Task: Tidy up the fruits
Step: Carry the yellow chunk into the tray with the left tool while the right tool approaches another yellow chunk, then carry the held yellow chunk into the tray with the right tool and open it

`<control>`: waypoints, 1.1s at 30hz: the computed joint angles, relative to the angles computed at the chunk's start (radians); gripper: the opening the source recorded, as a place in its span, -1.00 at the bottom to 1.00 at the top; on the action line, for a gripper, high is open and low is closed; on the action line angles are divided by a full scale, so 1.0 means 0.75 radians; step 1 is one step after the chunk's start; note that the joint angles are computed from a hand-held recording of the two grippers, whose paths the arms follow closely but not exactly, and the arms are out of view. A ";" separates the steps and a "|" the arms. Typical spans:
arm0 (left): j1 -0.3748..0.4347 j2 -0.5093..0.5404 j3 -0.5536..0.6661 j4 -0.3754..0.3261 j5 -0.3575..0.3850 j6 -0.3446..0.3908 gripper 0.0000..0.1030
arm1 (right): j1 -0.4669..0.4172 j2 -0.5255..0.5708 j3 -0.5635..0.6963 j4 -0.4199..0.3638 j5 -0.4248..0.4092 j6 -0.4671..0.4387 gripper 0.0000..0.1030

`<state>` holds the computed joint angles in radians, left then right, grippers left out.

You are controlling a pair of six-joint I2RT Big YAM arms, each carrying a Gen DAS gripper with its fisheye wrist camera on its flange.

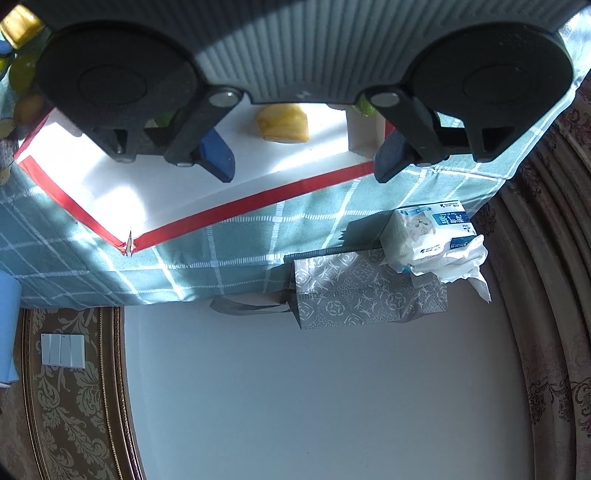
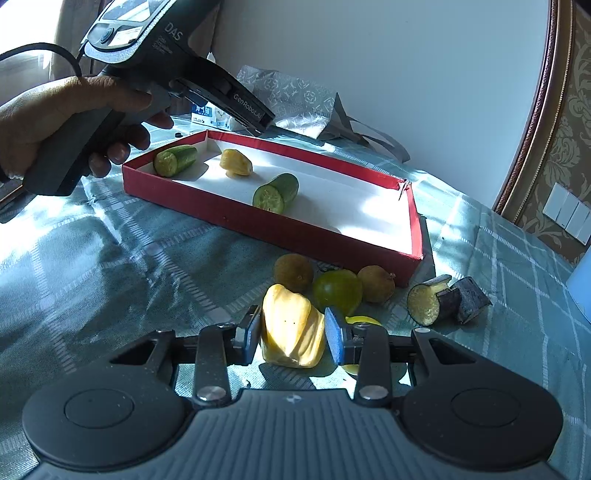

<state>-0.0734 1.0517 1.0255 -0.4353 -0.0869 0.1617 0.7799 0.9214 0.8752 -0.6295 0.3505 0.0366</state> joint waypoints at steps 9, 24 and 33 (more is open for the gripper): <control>0.243 -0.351 -0.173 -0.022 0.211 -0.313 0.89 | -0.029 -0.021 0.001 0.039 -0.051 0.026 -0.51; 0.224 -0.581 -0.289 -0.053 0.229 -0.290 0.89 | 0.005 -0.046 0.027 0.080 0.020 -0.008 -0.53; 0.096 -0.589 -0.312 -0.051 0.088 -0.266 0.90 | -0.183 0.187 0.203 0.229 -0.121 -0.046 -0.53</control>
